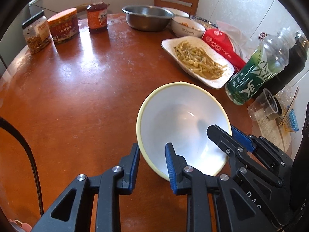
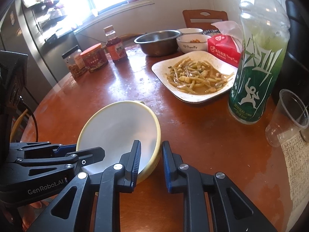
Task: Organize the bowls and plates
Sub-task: 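Close both grippers on the rim of the yellow handled bowl, then lift the yellow bowl with both grippers and carry it over the steel bowls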
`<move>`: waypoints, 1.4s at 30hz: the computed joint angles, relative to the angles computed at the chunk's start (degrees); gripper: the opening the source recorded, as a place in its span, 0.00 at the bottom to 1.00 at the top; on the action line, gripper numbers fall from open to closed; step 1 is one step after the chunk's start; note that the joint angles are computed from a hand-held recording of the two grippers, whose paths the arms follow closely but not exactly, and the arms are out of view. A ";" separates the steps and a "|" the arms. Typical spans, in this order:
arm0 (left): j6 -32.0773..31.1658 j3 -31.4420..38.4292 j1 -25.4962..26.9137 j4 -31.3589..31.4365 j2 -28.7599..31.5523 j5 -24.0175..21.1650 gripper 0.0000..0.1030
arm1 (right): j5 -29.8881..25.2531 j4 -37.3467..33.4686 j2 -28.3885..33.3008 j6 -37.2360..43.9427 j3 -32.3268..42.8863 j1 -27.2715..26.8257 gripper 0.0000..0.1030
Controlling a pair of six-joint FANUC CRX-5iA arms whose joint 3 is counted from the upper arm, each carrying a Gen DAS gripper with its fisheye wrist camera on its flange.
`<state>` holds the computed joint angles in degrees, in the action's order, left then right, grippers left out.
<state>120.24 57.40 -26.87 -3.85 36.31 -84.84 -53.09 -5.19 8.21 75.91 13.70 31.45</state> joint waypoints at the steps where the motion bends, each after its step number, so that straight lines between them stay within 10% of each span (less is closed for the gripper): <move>1: 0.03 -0.44 -0.11 -0.34 -0.59 0.28 0.27 | 0.13 0.16 -0.22 -0.09 -0.05 0.14 0.22; 42: 11.77 -27.23 -8.36 -15.98 -29.16 10.81 0.27 | 6.91 16.50 -17.55 -10.71 -14.12 16.53 0.22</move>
